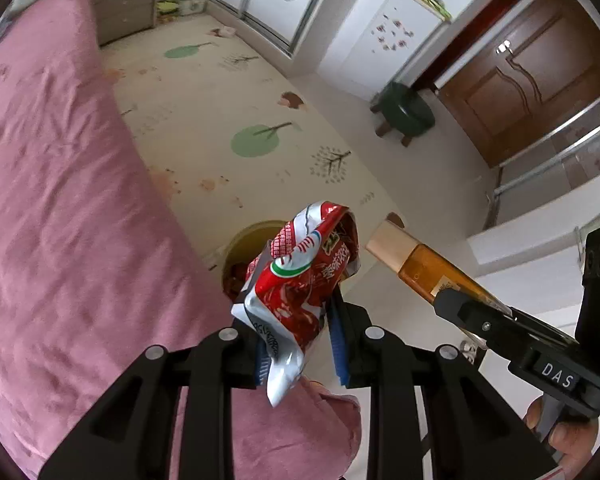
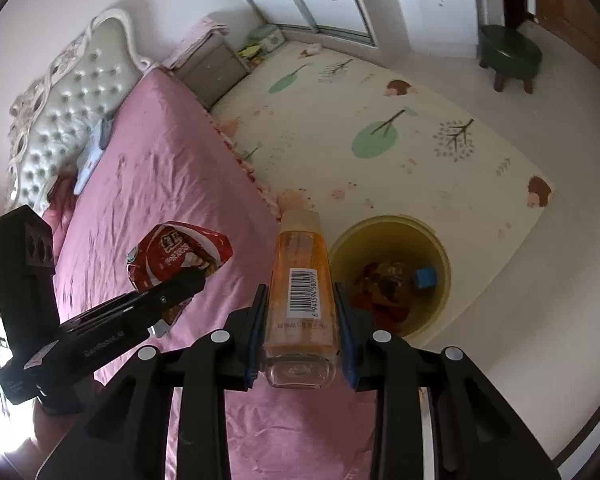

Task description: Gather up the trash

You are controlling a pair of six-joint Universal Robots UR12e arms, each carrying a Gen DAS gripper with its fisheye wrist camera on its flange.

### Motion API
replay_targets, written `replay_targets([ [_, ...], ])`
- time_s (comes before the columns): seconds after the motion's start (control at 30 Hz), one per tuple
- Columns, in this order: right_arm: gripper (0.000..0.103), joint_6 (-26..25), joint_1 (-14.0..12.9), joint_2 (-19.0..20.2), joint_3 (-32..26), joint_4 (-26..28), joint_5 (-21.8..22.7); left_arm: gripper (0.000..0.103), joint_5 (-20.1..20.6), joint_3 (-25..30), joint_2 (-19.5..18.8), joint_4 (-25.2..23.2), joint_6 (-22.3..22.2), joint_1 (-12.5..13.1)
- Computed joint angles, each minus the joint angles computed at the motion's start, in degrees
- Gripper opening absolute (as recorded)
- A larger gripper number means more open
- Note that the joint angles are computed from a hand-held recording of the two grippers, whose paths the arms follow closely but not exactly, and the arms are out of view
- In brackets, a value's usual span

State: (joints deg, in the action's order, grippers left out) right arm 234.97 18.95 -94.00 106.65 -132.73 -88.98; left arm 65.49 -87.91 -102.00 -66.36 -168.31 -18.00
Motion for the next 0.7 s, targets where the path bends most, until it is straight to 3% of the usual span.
replay_targets([
  [0.33,0.031,1.33,-2.78,-2.34,3.85,-1.69,1.36,0.029,0.58,1.76,-2.76,-1.30,0.70,-2.86],
  [0.37,0.034,1.67,-3.03,-2.42,4.12,-1.90,1.58,0.037,0.72,1.83,-2.90,-1.12,0.55,-2.98],
  [0.4,0.037,2.57,-3.23,-2.51,4.33,-1.95,1.53,0.062,1.19,1.90,-3.05,-0.88,0.25,-3.19],
  [0.43,0.047,3.55,-3.66,-2.69,4.91,-2.96,2.41,0.071,2.12,1.89,-3.15,-0.22,-0.49,-3.46],
  [0.47,0.048,4.51,-4.04,-2.97,5.62,-4.38,2.97,0.079,2.25,1.75,-3.15,0.41,-0.92,-3.52],
  [0.7,0.048,4.29,-4.29,-3.02,5.54,-4.13,2.24,0.078,1.85,2.15,-3.42,-0.95,0.61,-3.49],
])
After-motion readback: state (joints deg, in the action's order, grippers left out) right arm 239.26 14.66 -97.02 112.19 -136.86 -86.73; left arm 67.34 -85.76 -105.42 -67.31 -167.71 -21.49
